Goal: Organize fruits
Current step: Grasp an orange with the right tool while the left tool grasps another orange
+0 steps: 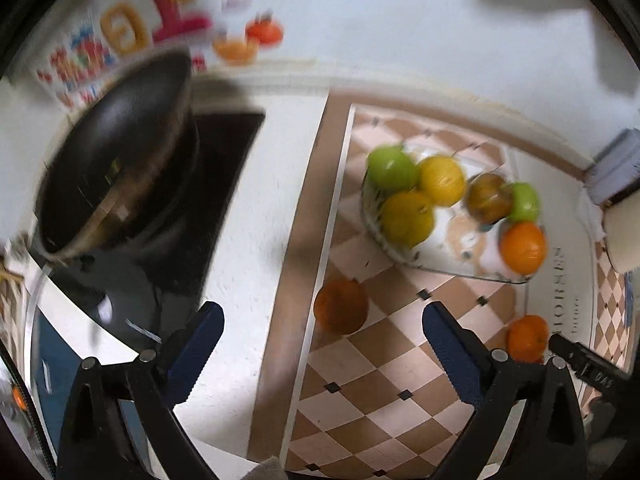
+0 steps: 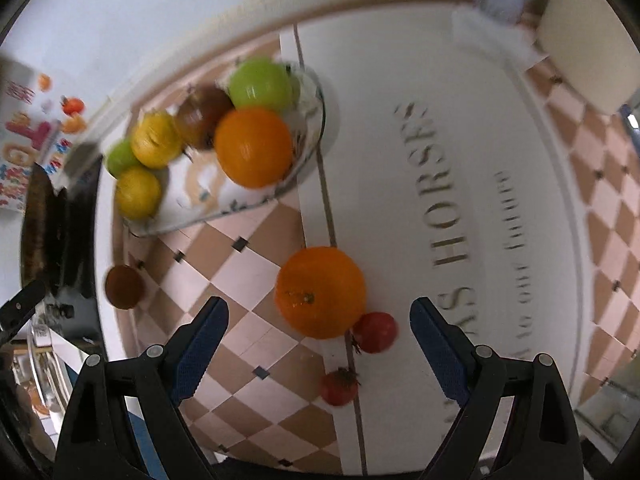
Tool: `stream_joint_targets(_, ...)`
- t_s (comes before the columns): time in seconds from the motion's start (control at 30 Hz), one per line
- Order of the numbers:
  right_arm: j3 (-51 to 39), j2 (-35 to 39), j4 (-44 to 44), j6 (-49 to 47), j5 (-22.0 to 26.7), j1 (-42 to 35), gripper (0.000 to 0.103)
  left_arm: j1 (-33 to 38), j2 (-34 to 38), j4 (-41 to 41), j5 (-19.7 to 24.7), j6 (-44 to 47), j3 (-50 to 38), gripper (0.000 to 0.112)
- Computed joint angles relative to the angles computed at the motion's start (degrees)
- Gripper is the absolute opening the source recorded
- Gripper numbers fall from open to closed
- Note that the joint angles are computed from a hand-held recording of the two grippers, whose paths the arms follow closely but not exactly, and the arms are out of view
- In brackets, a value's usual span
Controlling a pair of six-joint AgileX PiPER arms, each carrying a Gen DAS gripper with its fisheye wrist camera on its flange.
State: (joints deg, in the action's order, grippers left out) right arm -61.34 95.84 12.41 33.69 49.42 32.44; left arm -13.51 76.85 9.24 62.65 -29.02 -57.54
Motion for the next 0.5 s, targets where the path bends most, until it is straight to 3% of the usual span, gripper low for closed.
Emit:
stream_joint_targets(0.17, -3.1, 6.8, 0.1, -1.3, -0.2, 1.5, 0.086, 7.8, 10.4, -10.3, -3.4, 8.1, 1.8, 0.102)
stream_joint_targets(0.4, -6.4, 12.6, -1.5, -0.3, 0.2, 3.6, 0.078, 6.5, 19.6, -11.2, -8.2, 10.0, 2.2, 0.102)
stream_joint_targets(0.5, -6.6, 13.6, -3.2, 0.9, -0.4, 4.0, 0.068, 5.4, 20.5, -11.3, -10.4, 11.2, 2.3, 0.089)
